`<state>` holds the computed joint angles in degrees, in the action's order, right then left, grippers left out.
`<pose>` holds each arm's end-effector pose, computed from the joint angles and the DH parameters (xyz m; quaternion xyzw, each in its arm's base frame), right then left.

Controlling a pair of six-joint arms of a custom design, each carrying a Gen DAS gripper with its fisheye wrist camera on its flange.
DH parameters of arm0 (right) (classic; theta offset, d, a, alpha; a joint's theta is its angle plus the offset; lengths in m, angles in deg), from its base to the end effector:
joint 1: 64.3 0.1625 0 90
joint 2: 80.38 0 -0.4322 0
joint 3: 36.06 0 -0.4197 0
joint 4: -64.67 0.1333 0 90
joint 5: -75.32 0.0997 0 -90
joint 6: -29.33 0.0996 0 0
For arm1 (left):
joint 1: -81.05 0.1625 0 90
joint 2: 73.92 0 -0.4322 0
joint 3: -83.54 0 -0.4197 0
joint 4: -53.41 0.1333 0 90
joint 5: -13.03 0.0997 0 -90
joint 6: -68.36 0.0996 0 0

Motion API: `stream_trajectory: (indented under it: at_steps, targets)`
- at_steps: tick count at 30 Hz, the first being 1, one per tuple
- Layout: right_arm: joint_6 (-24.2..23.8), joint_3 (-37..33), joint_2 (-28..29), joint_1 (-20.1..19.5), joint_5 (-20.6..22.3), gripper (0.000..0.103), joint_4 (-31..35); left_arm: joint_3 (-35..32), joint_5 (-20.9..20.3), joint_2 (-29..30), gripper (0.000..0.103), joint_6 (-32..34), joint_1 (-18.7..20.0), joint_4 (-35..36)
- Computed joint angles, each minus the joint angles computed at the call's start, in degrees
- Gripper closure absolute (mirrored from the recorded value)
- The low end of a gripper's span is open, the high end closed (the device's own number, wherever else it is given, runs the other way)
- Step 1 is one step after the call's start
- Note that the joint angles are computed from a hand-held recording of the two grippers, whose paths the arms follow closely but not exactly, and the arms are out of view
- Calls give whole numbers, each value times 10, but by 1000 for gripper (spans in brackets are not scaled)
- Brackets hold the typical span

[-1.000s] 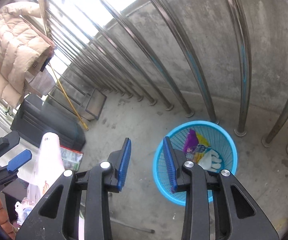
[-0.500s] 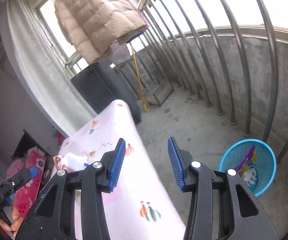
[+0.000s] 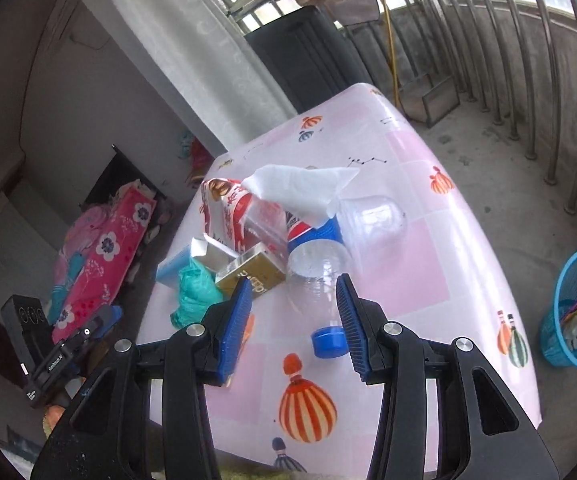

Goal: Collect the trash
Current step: 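Bring both tools back over the table, then grasp the green plastic bag with the left tool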

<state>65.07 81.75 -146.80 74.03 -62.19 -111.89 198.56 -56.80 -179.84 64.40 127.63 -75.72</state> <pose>0.4544 -0.3243 0.2331 -0.0253 -0.8806 0.4625 0.1001 -0.1731 -0.4268 0.4807 0.2783 0.9104 -0.3015 0.0524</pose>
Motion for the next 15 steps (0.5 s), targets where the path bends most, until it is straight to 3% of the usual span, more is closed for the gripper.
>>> stream_trajectory:
  at_steps: [6,15]
  targets:
    - [9,-43,49,-39,96,66,42,-11,-52,41,61,0,59,-38]
    - [34,-87,101,-66,169,72,112,-39,-52,106,89,2,102,-15]
